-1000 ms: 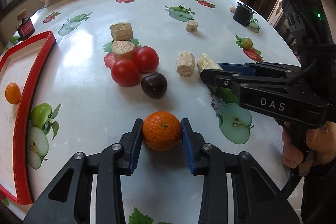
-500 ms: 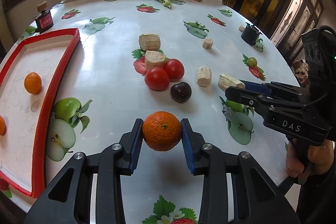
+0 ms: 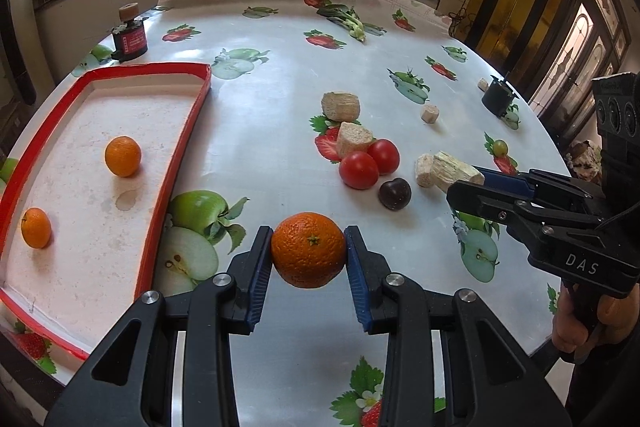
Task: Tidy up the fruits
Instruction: 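Carry the orange and corn piece with both grippers over the tray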
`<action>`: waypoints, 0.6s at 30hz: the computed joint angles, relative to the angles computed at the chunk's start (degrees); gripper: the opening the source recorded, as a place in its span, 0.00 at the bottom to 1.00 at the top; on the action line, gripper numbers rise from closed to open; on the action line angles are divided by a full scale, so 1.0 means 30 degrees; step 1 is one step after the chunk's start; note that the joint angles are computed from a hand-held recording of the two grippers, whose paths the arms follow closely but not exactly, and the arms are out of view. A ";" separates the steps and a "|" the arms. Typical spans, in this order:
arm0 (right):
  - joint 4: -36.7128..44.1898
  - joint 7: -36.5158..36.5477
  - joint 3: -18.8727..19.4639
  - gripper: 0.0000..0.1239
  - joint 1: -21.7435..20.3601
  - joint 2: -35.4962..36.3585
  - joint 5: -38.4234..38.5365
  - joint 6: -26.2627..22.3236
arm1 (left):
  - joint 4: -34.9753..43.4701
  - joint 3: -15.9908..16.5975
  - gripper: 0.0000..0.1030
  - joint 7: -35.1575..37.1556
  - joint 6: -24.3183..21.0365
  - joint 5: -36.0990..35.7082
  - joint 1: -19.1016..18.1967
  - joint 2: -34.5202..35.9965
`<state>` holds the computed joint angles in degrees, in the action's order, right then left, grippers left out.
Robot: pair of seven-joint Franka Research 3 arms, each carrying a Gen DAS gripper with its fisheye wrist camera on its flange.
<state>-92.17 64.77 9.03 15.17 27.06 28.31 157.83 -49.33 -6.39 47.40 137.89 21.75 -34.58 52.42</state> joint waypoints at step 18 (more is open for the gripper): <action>0.3259 -0.0212 0.0248 0.26 0.1137 0.1810 -0.0863 -0.1468 | -0.5730 0.0254 0.32 -0.3017 0.2251 0.1701 0.1112 -0.3455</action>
<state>-82.39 64.13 9.77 18.59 32.49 25.72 153.42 -66.52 -5.63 38.36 144.64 26.85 -31.25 42.06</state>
